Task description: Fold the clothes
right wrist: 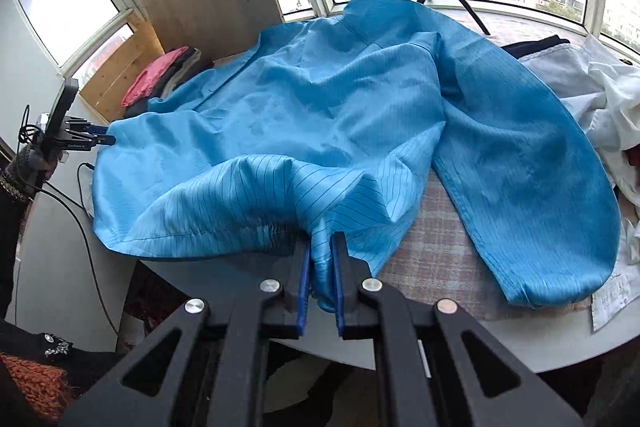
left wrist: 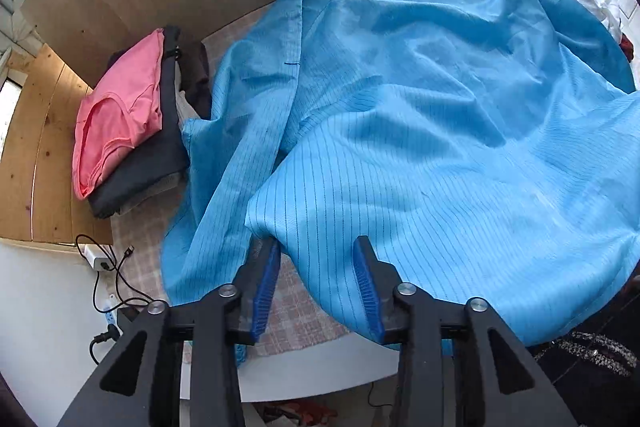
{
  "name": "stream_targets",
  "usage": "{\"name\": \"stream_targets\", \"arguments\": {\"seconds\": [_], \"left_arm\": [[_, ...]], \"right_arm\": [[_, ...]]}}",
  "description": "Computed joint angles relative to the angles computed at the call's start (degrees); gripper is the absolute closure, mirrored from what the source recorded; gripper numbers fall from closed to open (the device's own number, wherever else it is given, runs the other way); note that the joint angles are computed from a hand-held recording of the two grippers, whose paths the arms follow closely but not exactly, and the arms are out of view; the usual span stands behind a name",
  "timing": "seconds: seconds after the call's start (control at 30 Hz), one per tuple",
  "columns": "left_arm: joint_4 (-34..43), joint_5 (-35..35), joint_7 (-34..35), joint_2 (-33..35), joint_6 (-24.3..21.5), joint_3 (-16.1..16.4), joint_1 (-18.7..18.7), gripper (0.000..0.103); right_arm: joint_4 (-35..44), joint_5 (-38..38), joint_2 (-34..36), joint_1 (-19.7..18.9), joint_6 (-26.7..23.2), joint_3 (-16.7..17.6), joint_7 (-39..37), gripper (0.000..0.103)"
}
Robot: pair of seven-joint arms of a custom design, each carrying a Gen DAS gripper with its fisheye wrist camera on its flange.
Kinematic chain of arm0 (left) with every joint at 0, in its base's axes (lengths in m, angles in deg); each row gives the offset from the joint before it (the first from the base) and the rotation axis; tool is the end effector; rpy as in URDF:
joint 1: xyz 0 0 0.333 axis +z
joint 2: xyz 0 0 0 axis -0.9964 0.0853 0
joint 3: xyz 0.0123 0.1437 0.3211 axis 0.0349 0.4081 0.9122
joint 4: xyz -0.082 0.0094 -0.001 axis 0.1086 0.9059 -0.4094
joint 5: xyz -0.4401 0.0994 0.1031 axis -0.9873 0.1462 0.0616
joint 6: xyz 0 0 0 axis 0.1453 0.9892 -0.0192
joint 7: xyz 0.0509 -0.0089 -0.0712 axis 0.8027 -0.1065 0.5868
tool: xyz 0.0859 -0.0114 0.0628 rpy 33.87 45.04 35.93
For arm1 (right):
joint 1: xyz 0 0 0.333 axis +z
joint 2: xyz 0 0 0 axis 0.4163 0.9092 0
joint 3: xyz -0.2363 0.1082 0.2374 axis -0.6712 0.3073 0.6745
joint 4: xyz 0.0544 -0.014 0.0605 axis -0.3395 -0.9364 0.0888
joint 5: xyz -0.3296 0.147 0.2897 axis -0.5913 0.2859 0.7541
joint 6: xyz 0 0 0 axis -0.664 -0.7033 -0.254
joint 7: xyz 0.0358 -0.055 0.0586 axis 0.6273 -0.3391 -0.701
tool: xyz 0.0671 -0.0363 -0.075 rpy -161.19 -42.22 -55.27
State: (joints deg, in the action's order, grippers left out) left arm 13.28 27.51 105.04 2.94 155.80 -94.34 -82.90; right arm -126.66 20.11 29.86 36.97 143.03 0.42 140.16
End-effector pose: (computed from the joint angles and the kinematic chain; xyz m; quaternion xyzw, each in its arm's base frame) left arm 0.8114 -0.0313 0.5428 -0.3408 0.9279 -0.0495 0.1426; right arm 0.5152 0.1923 0.5264 -0.5381 0.7922 -0.1367 0.2533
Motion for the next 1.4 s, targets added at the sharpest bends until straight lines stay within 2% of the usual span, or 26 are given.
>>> {"name": "stream_targets", "arguments": {"seconds": [0.03,0.07,0.17,0.27,0.4,0.47,0.6,0.73,0.9,1.03,1.1,1.13,1.17,1.23,1.33,1.4], "left_arm": [[0.6,1.6,-1.6,1.7,1.0,0.6,-1.0,0.066],[0.3,0.5,-1.7,1.9,0.9,0.2,-0.5,0.067],[-3.5,-6.9,1.7,-0.2,-1.0,-1.9,3.2,0.064],[-15.4,-10.2,7.2,-7.5,1.7,-1.6,5.8,0.063],[-26.6,-15.8,12.4,-14.5,-2.4,-0.1,8.3,0.063],[-31.7,-18.0,13.6,-17.8,-4.2,0.8,8.7,0.063],[-39.2,-23.1,18.2,-23.3,-9.5,1.5,7.9,0.063],[-41.4,-25.4,21.2,-24.7,-10.6,0.9,4.9,0.063],[-34.6,-24.4,17.4,-18.9,-3.8,-0.3,1.5,0.063],[-21.4,-20.5,10.4,-8.9,0.9,-1.5,-0.6,0.063],[-13.8,-15.6,4.8,-2.9,4.6,-1.3,-2.7,0.063],[-9.3,-13.3,1.7,0.2,4.5,-1.0,-3.5,0.065],[-4.5,-12.4,-0.5,3.1,2.4,-1.2,-3.5,0.066],[1.0,-14.6,-1.2,5.6,-1.0,-2.8,-1.4,0.066],[-2.0,-18.2,2.0,1.7,-2.3,-4.7,2.1,0.062],[-7.9,-19.1,5.6,-2.8,-3.4,-4.7,3.7,0.061]], "right_arm": [[-0.1,1.0,1.2,-0.1,-0.6,-0.7,-0.3,0.093],[-0.3,1.8,2.0,-0.4,-0.8,-1.3,0.1,0.093],[-0.7,2.7,3.8,-1.2,-0.6,-2.2,1.0,0.093],[-0.1,2.1,4.9,-1.5,-0.6,-2.2,1.4,0.093],[1.7,0.9,6.3,-1.4,-2.3,-2.4,-0.2,0.093],[2.2,1.3,6.5,-1.3,-2.1,-2.9,-0.9,0.093],[2.9,3.3,6.0,-1.7,1.5,-3.9,-2.0,0.093],[7.5,-0.3,7.6,-3.1,1.8,-3.2,-1.5,0.093],[14.1,-6.3,10.7,-4.3,0.5,-3.5,0.5,0.093],[18.7,-9.4,13.9,-5.1,-2.4,-4.7,2.8,0.094],[21.6,-12.1,16.2,-5.4,-7.0,-5.4,4.3,0.094],[23.1,-13.1,17.7,-5.3,-10.3,-5.8,4.5,0.094],[24.0,-12.6,19.0,-5.3,-12.0,-6.4,4.0,0.095],[23.6,-9.1,20.4,-5.4,-12.1,-7.4,2.3,0.095],[22.4,-6.4,21.5,-5.5,-11.1,-8.2,0.9,0.095],[21.6,-5.0,22.0,-5.6,-10.2,-8.5,0.1,0.095]]}}
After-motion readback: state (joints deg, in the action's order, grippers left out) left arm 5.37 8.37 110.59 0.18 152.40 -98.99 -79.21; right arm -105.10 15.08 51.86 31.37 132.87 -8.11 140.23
